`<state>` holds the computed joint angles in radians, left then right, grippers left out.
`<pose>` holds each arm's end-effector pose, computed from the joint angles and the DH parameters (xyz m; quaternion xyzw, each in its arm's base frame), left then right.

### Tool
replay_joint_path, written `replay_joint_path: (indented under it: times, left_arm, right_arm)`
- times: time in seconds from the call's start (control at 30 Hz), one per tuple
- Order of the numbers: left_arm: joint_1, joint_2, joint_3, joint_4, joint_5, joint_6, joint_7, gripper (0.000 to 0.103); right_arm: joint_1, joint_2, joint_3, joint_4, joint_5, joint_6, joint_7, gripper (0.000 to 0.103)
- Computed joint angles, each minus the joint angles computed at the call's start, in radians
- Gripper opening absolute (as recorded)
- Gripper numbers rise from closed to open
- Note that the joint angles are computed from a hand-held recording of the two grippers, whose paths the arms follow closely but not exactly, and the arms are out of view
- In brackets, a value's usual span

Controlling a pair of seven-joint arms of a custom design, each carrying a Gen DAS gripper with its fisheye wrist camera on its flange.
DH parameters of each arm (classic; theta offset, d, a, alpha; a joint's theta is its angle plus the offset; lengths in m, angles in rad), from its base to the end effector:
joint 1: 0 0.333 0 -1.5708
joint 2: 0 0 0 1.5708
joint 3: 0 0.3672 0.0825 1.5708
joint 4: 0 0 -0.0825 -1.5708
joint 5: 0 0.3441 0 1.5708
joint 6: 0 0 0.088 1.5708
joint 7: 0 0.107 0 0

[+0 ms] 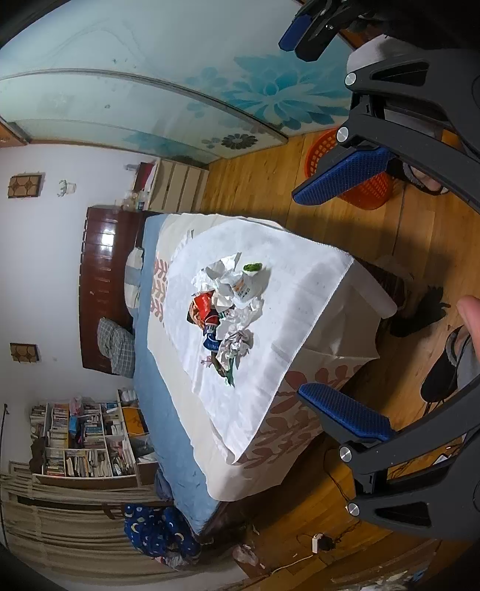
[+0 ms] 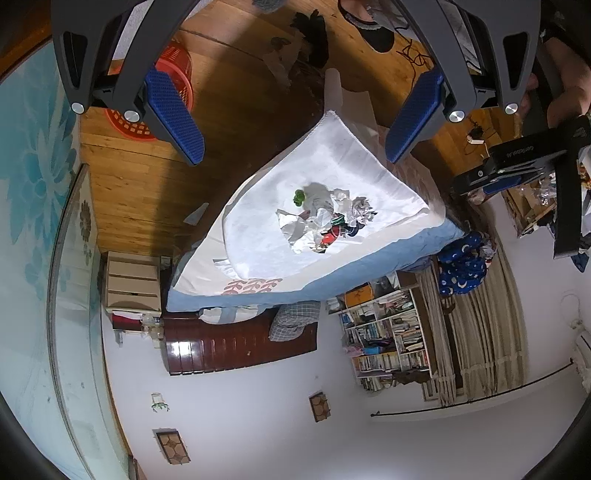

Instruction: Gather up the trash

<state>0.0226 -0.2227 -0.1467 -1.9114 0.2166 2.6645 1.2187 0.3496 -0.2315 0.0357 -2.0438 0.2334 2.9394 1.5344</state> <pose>0.4837 -0.0788 0.7615 -0.6448 0.5986 -0.3420 0.3300 0.4530 0.1707 0.7390 -0.6604 0.5254 -0.2415 0.4790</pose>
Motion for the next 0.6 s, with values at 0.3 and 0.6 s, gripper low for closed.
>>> replay_joint_path:
  times: [0.3, 0.6]
  left_arm:
    - [-0.005, 0.0, -0.004, 0.001, 0.003, 0.006, 0.001, 0.096]
    - [-0.005, 0.0, -0.005, 0.0, 0.008, 0.014, -0.001, 0.096]
  right_arm:
    - [-0.009, -0.025, -0.003, -0.028, -0.008, 0.021, 0.013, 0.097]
    - [-0.007, -0.05, -0.014, -0.038, -0.012, 0.022, 0.013, 0.097]
